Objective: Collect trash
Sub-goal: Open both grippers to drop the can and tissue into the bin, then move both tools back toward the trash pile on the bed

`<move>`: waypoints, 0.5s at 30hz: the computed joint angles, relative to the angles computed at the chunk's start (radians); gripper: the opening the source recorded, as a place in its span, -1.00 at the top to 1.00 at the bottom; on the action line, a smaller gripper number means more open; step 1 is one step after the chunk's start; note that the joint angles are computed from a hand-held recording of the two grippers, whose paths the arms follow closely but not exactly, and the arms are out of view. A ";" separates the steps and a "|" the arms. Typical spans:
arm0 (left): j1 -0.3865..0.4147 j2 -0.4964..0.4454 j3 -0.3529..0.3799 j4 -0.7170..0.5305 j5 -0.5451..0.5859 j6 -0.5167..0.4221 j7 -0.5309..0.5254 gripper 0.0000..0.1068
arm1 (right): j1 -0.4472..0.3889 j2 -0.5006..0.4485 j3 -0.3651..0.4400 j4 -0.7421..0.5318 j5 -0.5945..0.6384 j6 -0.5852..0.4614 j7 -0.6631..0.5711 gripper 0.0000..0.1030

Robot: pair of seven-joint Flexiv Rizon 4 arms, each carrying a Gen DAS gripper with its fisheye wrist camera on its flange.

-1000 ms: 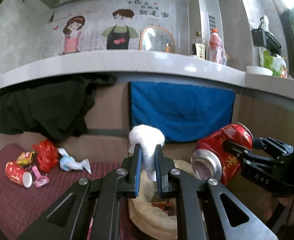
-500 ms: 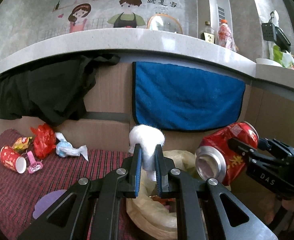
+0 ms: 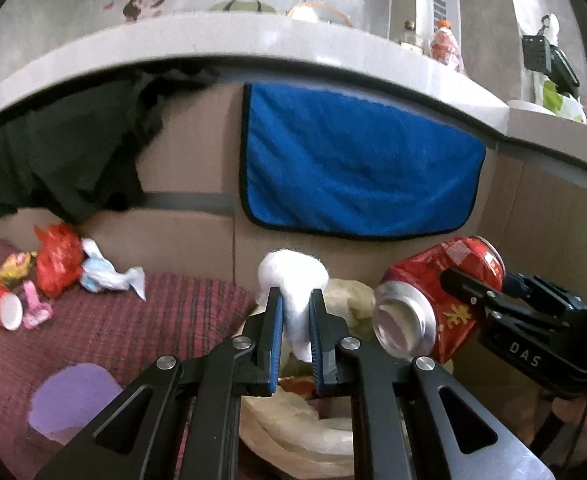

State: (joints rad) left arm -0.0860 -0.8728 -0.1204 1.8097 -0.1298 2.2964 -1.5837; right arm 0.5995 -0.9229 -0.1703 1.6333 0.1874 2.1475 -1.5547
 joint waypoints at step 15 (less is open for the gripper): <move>0.250 0.011 -0.141 -0.002 0.271 -0.075 -0.186 -0.11 | -0.058 -0.022 0.043 -0.030 -0.103 -0.045 0.098 0.02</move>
